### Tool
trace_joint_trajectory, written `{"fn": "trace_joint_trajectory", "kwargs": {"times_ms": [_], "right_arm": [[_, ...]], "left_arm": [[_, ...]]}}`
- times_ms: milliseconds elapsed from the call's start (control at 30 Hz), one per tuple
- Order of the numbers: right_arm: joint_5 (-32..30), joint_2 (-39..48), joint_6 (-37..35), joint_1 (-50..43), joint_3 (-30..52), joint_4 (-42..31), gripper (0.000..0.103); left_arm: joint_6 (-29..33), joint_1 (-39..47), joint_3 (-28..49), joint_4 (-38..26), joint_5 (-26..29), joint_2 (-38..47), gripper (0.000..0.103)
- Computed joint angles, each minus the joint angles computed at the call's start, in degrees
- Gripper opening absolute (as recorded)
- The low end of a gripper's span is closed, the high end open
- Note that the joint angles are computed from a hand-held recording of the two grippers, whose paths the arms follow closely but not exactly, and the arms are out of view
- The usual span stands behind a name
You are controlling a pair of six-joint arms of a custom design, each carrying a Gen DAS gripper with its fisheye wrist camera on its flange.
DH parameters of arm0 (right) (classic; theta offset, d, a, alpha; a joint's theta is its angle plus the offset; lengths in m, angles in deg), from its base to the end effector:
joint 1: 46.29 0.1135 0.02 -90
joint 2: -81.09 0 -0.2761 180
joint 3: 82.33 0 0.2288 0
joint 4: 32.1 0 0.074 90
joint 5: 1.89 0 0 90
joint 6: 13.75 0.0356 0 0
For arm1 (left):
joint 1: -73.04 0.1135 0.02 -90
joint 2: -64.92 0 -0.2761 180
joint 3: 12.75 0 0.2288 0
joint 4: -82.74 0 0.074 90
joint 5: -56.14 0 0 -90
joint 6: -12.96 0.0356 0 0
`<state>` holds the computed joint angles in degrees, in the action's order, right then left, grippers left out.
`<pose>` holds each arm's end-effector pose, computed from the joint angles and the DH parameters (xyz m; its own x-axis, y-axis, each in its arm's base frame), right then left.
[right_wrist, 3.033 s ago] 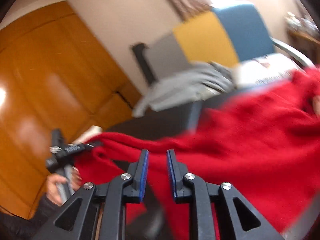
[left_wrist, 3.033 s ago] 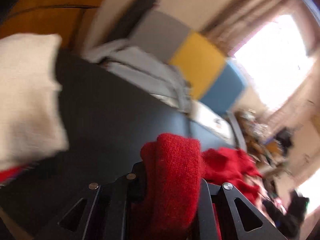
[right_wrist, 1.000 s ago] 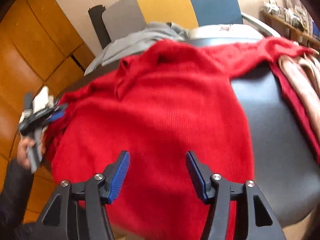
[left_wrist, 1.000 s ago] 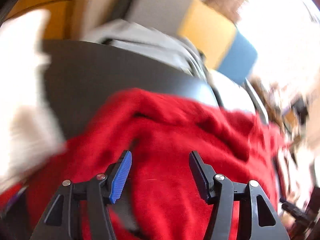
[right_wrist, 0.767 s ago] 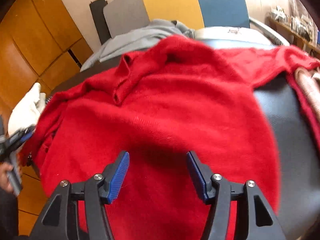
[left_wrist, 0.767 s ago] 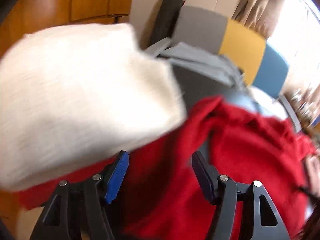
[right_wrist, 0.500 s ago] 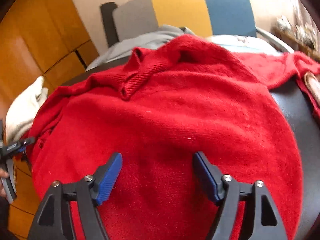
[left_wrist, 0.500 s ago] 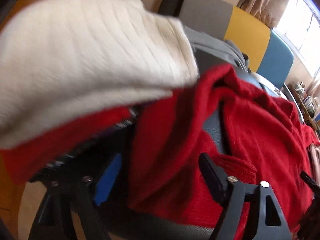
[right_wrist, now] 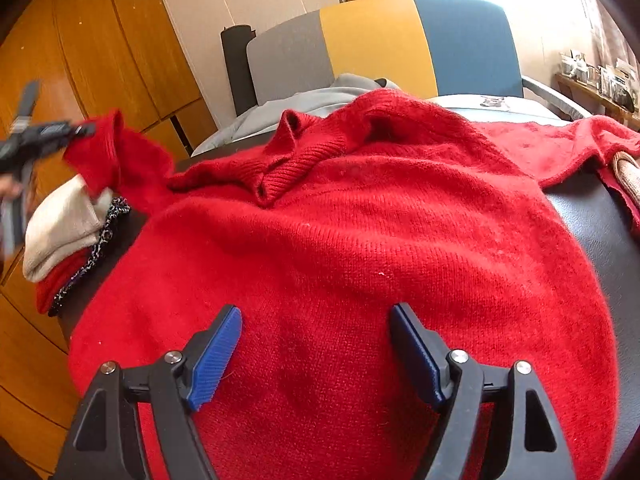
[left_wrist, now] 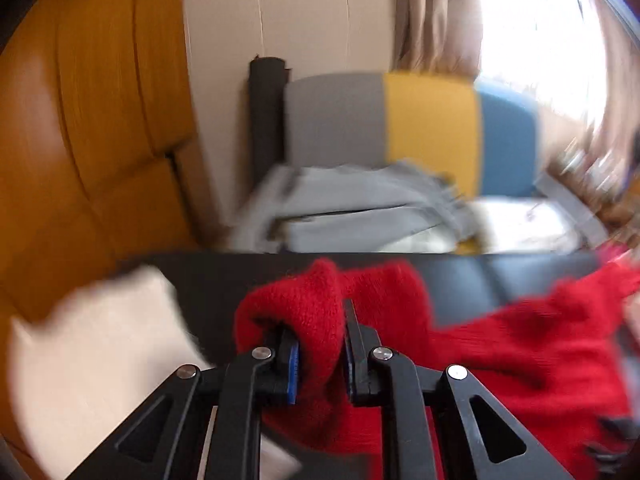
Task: Fold clothes
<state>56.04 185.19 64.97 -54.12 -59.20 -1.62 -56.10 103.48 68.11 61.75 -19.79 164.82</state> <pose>0.1903 -0.0071 0.0750 -0.7067 -0.0701 -0.7041 -0.3645 0.8890 0.2773 0.3207 0.1784 0.2410 -0.6362 0.0282 -0.7710 -0.1109 0.9856 0.1276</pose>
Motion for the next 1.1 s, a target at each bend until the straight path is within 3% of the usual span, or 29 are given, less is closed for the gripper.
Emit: {"fn": "trace_joint_trajectory", "kwargs": {"times_ms": [67,133,233,367,400,500,600,700,767,867,1000,1100], "right_arm": [[-0.03,0.47,0.25,0.15,-0.17,0.94,0.079],[-1.06,1.03,0.1,-0.47,0.18,0.87,0.079],[-2.63,1.71,-0.21,-1.45,0.73,0.49,0.079],[-4.25,1.78,-1.06,-2.49,1.32,-0.76,0.081],[-4.45,1.88,-1.15,-2.59,1.36,-0.75,0.081],[-4.65,2.38,-1.15,-2.78,1.2,0.02,0.081],[-3.93,2.07,-0.12,-1.99,0.73,0.71,0.081],[-2.31,-0.14,0.19,-1.03,1.87,-3.46,0.081],[-0.05,-3.27,0.4,0.47,4.48,-10.82,0.079],[-0.41,-7.67,1.81,0.66,9.04,-19.91,0.05],[1.97,-11.64,1.31,2.13,14.89,-24.37,0.05],[-0.84,-6.91,4.28,1.77,24.83,-30.47,0.05]], "left_arm": [[-2.88,-0.37,12.21,-8.27,-6.41,7.78,0.022],[-7.03,1.28,20.4,-14.96,-8.23,12.43,0.024],[-9.91,2.96,20.92,-15.1,-8.65,13.29,0.027],[-11.45,2.35,16.1,-10.62,-9.75,12.22,0.046],[-12.9,2.63,16.89,-11.9,-8.94,13.03,0.054],[-16.88,5.46,25.2,-21.57,-2.8,17.28,0.061],[-19.28,6.7,26.94,-22.19,0.62,15.74,0.073],[-19.54,7.62,24.15,-21.84,11.6,12.21,0.084],[-16.58,6.27,20.2,-22.4,18.87,10.76,0.084],[-13.09,1.4,12.36,-20.33,23.51,9.3,0.083],[-5.72,-11.46,2.52,-12.14,19.29,7.74,0.079],[0.04,-20.44,-2.9,-7.3,15.81,6.87,0.08]]}}
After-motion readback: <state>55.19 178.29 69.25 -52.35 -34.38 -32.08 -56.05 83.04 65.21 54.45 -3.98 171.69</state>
